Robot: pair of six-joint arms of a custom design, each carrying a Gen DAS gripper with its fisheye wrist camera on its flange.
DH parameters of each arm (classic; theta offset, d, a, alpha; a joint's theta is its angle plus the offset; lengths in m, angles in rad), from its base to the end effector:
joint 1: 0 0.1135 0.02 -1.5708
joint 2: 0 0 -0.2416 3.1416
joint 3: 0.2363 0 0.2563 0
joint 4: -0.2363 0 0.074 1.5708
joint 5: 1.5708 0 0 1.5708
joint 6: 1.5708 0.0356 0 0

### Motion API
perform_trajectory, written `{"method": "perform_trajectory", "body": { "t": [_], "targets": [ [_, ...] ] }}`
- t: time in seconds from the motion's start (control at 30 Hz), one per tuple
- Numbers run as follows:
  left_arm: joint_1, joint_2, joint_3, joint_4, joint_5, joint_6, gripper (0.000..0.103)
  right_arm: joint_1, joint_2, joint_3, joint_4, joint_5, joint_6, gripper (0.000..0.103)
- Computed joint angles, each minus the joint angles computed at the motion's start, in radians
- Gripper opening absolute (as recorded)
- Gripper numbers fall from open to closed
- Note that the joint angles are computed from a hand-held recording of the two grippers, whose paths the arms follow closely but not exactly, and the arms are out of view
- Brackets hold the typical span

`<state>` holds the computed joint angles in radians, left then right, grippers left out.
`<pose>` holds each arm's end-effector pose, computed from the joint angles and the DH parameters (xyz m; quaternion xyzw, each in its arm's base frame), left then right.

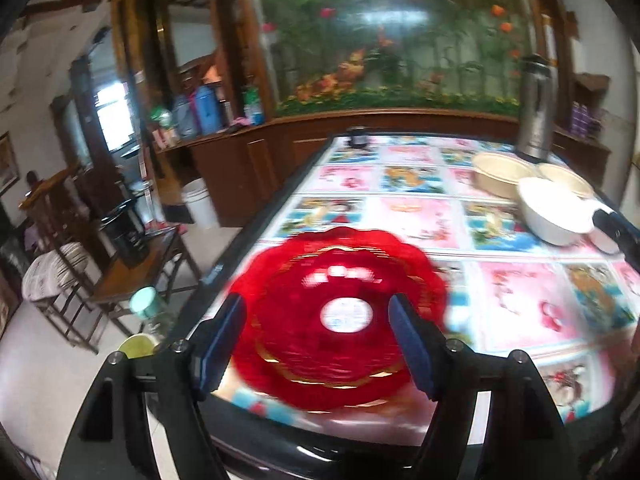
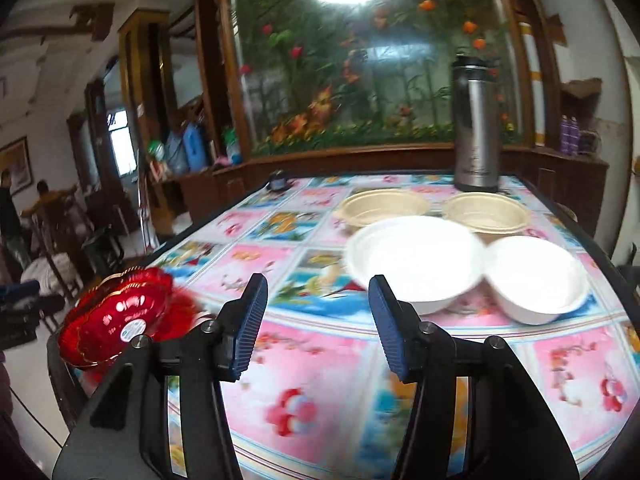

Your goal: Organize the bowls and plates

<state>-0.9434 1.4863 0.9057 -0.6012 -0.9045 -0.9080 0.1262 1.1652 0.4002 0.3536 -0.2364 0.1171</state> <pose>0.1854 -0.2080 0.1789 -0.0688 0.8839 0.1189 0.4471 0.2425 0.0392 0.1628 -0.0684 0.8305 0.1639 0.5280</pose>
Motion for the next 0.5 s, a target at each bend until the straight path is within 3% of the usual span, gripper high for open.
{"method": "perform_trajectory", "body": {
  "t": [0.23, 0.33, 0.4, 0.5],
  "targets": [
    [-0.071, 0.176, 0.167, 0.027, 0.053, 0.089, 0.077, -0.305, -0.007, -0.025, 0.045, -0.200, 0.033, 0.053],
    [-0.075, 0.238, 0.224, 0.030, 0.085, 0.109, 0.077, -0.429, 0.060, -0.019, 0.110, -0.320, 0.103, 0.055],
    [-0.073, 0.282, 0.264, 0.033, 0.119, 0.117, 0.077, -0.495, 0.125, 0.000, 0.150, -0.401, 0.172, 0.064],
    [-0.074, 0.344, 0.323, 0.030, 0.165, 0.126, 0.077, -0.550, 0.191, 0.014, 0.211, -0.465, 0.251, 0.064]
  ]
}}
